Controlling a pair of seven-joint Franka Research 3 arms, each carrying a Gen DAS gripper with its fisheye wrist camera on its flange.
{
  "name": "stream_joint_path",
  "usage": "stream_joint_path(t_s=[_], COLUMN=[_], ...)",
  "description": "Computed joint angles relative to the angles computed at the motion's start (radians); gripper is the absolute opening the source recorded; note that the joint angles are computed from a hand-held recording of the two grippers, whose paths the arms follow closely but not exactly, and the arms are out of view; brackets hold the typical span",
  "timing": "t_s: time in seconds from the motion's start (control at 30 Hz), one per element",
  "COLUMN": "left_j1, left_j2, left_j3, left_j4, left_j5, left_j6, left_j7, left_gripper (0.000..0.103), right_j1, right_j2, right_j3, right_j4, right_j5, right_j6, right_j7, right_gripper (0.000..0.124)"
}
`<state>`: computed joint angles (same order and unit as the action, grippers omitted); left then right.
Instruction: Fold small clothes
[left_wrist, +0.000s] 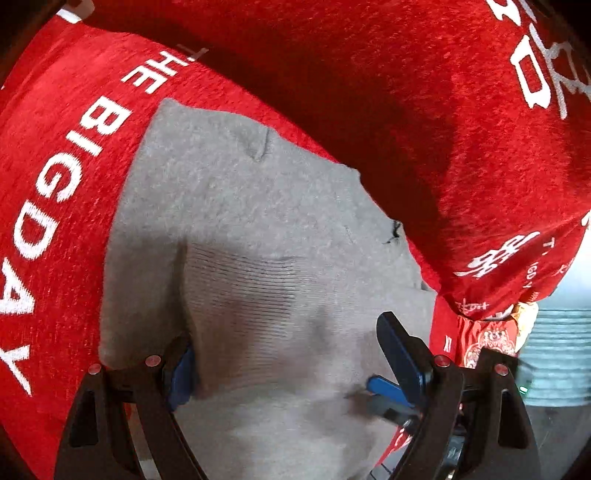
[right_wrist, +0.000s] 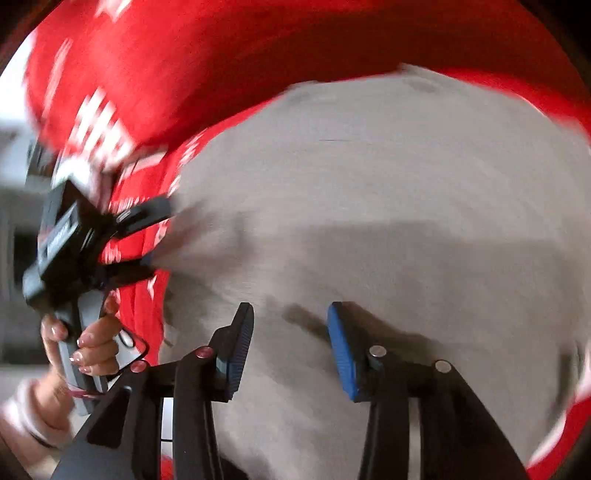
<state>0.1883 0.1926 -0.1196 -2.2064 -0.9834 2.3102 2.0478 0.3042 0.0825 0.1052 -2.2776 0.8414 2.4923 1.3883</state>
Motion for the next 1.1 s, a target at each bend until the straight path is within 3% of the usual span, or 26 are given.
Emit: stream_joint_path(t_s=[0.23, 0.37, 0.4, 0.43, 0.47, 0.7, 0.8, 0.93, 1.0, 1.1], left_j1=[0.015, 0.001, -0.007, -0.010, -0.010, -0.039, -0.062, -0.084, -0.078, -0.075], left_j2=[0.005, 0.001, 0.000, 0.013, 0.024, -0.017, 0.014, 0.029, 0.000, -0.023], left_j3=[0.013, 0.006, 0.001, -0.002, -0.005, -0.029, -0.033, -0.036, -0.036, -0.030], left_j4=[-0.001, -0.012, -0.011, 0.005, 0.016, 0.018, 0.036, 0.019, -0.014, -0.030], left_j5=[0.001, 0.053, 0.071, 0.086, 0.096, 0.064, 0.108, 0.237, 0.250, 0.271], left_j6=[-0.035, 0.000, 0.013, -0.005, -0.022, 0.019, 0.037, 0.070, 0.079, 0.080], left_j7=[-0.005, -0.016, -0.017, -0.021, -0.029, 0.059, 0.036, -0.043, -0.054, -0.062], left_gripper=[0.088, 0.084, 0.056, 0.013, 0.007, 0.007, 0.007, 0.007, 0.007, 0.007], right_j1=[-0.069, -0.081, -0.084, -0.086, -0.092, -0.115, -0.147, -0.169, -0.180, -0.201], right_j2=[-0.144, -0.136, -0.127, -0.114, -0.104, -0.158, -0.170, -0.132, -0.136, -0.174], right_j3=[-0.075, -0.096, -0.097, -0.097, -0.097, -0.106, -0.142, -0.138, -0.140, -0.144], right_j4=[-0.224, -0.247, -0.242, -0.230, -0.219, -0.251, -0.294, -0.295, -0.293, -0.292], right_j5=[0.152, 0.360, 0.399, 0.460, 0.496, 0.578, 0.651, 0.663, 0.631, 0.375], right_j6=[0.132, 0.194, 0.198, 0.198, 0.196, 0.271, 0.211, 0.167, 0.134, 0.065], right_j7=[0.192, 0.140, 0.123, 0.085, 0.051, -0.063, -0.157, -0.190, -0.165, -0.037], right_gripper=[0.046, 0.046, 0.045, 0.028, 0.006, 0.006, 0.006, 0.004, 0.009, 0.019])
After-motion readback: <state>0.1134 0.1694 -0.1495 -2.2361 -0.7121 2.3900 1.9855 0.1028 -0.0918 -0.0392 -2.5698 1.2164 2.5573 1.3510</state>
